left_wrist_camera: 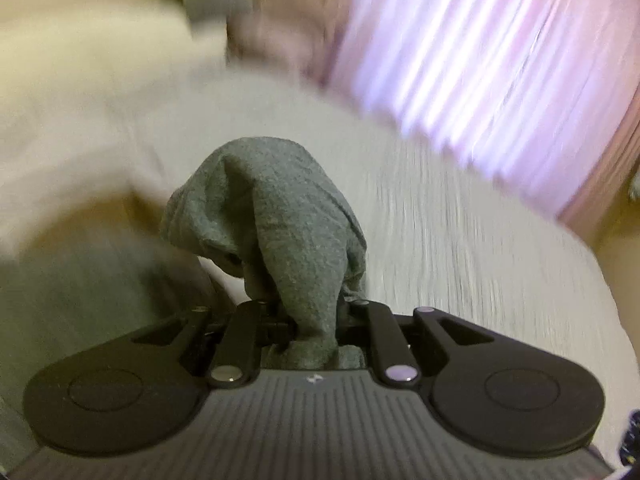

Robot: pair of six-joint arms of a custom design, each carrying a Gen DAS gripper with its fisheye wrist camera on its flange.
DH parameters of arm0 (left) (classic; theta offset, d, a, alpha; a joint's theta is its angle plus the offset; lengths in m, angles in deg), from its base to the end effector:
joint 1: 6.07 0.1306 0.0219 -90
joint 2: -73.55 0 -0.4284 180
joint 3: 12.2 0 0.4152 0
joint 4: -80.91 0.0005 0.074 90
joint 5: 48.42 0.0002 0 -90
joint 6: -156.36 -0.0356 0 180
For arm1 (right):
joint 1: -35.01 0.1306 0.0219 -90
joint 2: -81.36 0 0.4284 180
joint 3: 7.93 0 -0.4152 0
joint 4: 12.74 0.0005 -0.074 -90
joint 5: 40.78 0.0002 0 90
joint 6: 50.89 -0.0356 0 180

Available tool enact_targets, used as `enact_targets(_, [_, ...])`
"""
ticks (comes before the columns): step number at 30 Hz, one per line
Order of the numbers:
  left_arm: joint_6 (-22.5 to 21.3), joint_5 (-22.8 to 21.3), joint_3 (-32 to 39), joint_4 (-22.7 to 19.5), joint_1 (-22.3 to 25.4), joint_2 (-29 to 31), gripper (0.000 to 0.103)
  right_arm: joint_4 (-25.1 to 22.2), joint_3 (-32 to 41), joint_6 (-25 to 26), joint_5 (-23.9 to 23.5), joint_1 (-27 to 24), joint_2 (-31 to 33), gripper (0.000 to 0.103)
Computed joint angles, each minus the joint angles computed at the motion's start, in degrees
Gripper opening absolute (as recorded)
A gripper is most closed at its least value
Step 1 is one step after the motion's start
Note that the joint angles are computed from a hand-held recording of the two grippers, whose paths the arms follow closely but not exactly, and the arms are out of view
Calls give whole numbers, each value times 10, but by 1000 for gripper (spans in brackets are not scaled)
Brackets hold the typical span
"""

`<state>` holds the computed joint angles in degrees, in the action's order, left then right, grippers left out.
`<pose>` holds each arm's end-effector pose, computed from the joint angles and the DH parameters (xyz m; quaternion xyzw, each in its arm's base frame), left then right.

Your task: Fold clothes

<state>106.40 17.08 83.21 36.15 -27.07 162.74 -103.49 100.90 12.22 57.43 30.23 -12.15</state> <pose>0.4828 -0.1701 0.5375 -0.2364 0.8530 -0.0508 0.4625 0.4178 -0.0405 0.6144 0.2803 0.9389 -0.0332 0.1968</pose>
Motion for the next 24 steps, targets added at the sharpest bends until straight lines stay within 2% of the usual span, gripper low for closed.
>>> enact_targets(2, [-18,-35,12,-21,24,-26,12,9,-4,-4,-9,0,-1,96])
enact_targets(4, [7,-38,26,-83,53,-39,18,18,-8,-6,-21,-1,-1,96])
enact_targets(6, [83,-25,45,-191,78,-34,26,30,-13,-8,-35,-1,-2,96])
enact_targets(7, [126,-18,53,-256,86,-28,27,37,-16,-8,-41,-2,-3,96])
enact_targets(9, [185,-35,58,-355,79,-23,27,46,-20,-2,-52,-3,-7,96])
enact_targets(10, [204,-46,55,-391,66,-26,27,50,-22,4,-58,-5,-10,96])
enact_targets(12, [230,-61,43,-435,28,-39,28,56,-27,20,-70,-14,-21,96])
enact_targets(15, [267,-64,44,-474,-49,-44,30,59,-40,50,-95,-40,-41,96])
enact_targets(18, [266,-26,68,-466,-138,-27,30,54,-56,95,-130,-83,-65,96])
enact_targets(21, [263,-5,122,-474,-234,18,31,41,-72,148,-166,-134,-88,96])
enact_targets(24, [262,15,194,-478,-322,77,32,8,-90,220,-202,-200,-113,96])
